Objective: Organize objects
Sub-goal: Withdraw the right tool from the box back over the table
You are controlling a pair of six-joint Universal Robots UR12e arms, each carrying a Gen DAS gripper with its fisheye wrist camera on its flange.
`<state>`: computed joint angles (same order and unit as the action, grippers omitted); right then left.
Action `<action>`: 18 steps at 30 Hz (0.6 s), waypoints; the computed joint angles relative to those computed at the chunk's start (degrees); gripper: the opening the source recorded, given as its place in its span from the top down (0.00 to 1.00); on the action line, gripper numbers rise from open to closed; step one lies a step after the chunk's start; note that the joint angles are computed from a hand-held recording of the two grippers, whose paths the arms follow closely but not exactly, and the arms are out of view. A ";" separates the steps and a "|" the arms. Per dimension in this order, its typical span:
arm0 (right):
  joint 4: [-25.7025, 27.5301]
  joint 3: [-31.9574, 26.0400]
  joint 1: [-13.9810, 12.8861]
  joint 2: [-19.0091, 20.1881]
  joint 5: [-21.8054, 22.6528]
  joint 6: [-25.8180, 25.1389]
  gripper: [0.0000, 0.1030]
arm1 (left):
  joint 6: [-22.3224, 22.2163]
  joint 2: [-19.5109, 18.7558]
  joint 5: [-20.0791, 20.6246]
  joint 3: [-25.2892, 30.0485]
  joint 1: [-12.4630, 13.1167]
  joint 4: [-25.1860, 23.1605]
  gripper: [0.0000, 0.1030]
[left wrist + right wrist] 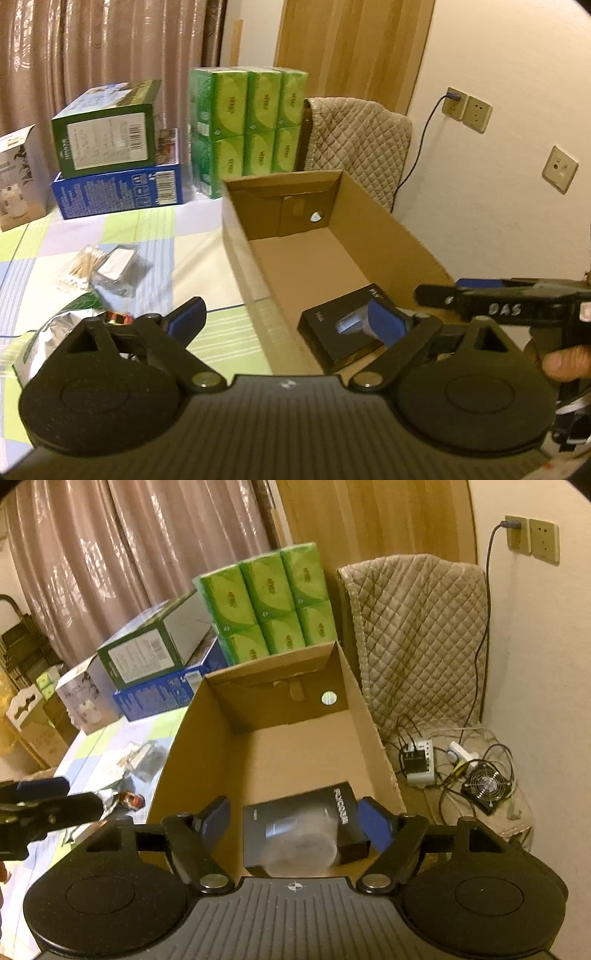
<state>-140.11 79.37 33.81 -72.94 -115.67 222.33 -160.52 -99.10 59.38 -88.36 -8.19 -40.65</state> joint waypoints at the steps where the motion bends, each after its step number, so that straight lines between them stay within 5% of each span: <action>1: 0.25 -0.06 0.09 -0.01 -0.18 0.29 0.28 | -0.05 0.11 0.27 -0.20 0.24 0.20 0.10; 18: 5.04 -4.34 4.47 1.17 -3.51 1.22 0.28 | 1.76 4.89 1.91 -5.06 4.81 1.27 0.06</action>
<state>-135.08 75.03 38.28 -71.78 -119.18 223.55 -158.75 -94.21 61.29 -93.43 -3.38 -39.38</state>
